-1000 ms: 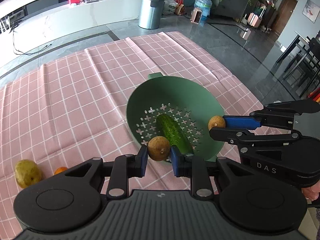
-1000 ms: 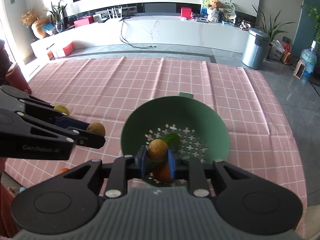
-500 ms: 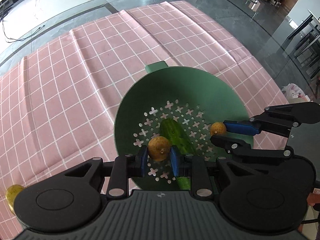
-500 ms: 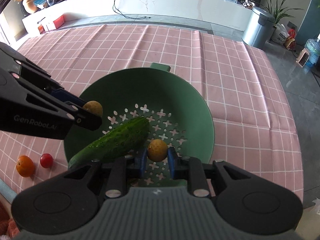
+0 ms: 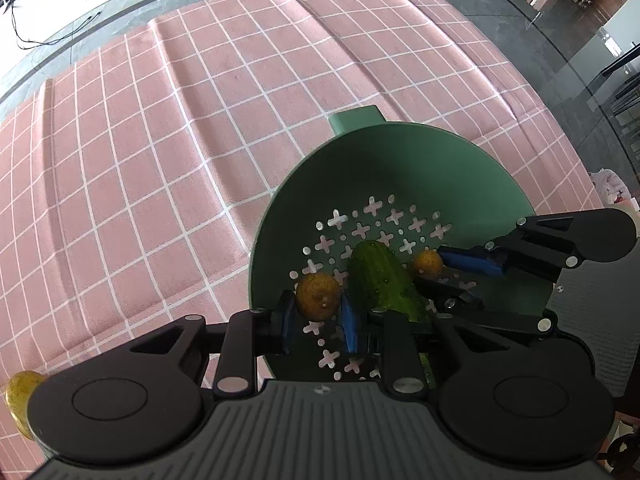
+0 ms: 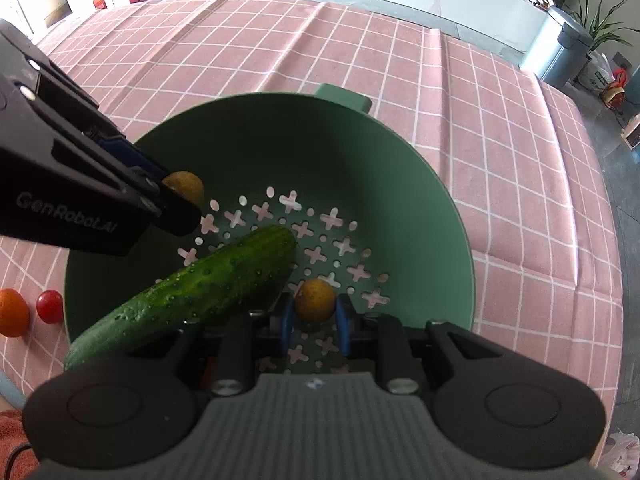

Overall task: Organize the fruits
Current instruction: 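Lower both small fruits into the green colander and open both tools, then withdraw both tools from the colander toward the pear and oranges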

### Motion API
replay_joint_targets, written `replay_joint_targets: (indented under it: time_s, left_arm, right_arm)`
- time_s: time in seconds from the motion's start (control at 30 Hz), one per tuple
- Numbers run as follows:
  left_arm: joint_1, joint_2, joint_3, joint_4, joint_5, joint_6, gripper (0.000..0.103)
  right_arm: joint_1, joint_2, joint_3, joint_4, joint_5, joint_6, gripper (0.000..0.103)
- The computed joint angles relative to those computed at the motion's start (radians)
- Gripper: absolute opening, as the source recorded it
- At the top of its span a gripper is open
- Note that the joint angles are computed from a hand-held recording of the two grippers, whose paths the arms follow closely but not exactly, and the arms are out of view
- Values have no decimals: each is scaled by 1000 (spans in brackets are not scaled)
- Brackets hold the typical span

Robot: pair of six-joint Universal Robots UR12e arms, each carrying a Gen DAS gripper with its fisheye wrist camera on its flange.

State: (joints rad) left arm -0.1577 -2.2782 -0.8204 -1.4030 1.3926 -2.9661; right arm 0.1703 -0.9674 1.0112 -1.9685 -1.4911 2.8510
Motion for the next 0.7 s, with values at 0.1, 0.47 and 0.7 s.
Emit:
replay_joint_targets:
  time_s: [0.1,0.47,0.7]
  left_arm:
    - [1,3,-12,14,-7,1,28]
    - [8,46,-71,88,-57,-5,48]
    - [17,120,-167,212,-76,-10,48]
  right_arm:
    - [-2,3,-6,9,14,3,18]
    - [3,-17,-2,9,-20,-4,33]
    - [8,-67,44,-77,-38,45,42]
